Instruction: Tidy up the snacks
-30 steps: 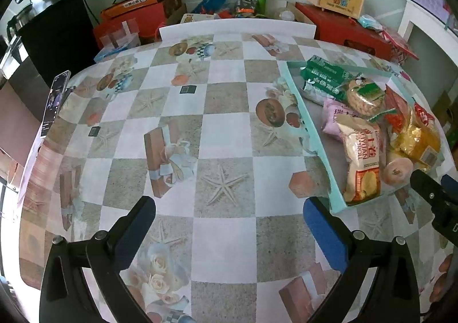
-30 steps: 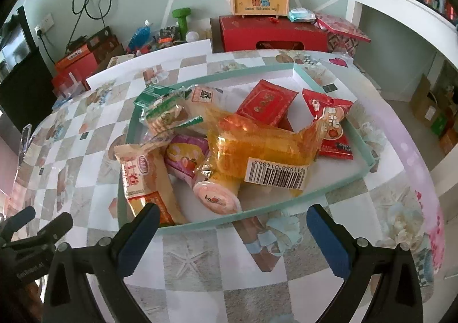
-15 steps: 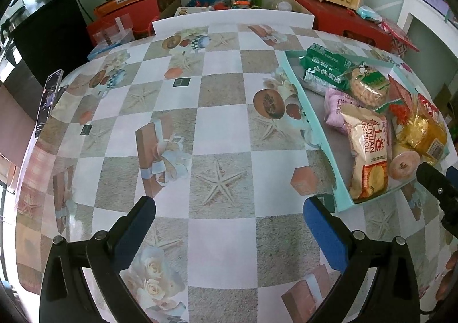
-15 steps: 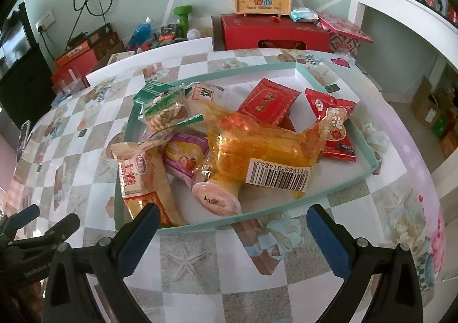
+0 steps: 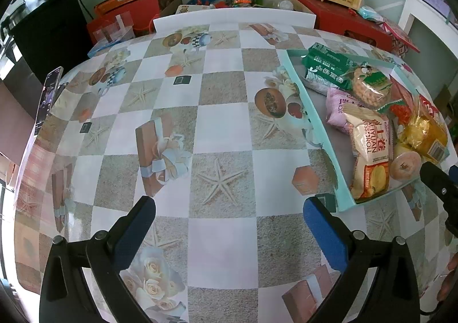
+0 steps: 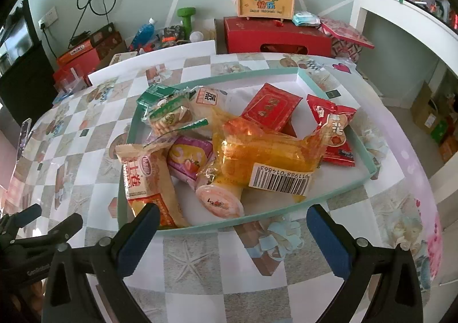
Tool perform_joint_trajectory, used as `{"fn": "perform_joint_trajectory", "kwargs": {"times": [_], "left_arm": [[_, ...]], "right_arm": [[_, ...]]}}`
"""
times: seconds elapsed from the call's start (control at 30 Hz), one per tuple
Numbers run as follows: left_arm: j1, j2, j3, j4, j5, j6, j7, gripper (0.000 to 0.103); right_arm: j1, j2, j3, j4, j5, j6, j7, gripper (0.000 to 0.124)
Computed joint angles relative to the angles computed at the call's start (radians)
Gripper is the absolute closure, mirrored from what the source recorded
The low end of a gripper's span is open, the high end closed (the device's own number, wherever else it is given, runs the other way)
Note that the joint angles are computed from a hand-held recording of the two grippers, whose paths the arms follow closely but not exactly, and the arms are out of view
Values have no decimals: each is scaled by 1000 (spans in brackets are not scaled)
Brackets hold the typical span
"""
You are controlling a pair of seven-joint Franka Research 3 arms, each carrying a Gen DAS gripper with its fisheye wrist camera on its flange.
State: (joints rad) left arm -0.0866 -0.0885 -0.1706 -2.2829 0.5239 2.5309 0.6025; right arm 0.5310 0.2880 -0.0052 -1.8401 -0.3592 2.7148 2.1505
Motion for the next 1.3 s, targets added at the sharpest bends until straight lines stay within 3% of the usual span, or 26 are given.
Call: {"fn": "perform_joint_trajectory", "kwargs": {"times": [1.03, 1.17, 1.3], "left_arm": [[0, 18, 5, 10, -16, -44, -19, 0], [4, 4, -1, -2, 57, -21, -57, 0], [4, -3, 1, -3, 53, -4, -57, 0]], "right_arm": [[-5, -7, 1, -6, -1, 0, 4, 21], [-4, -8, 0, -7, -5, 2, 8, 21], [-3, -7, -1, -8, -7, 4, 11, 21]]}}
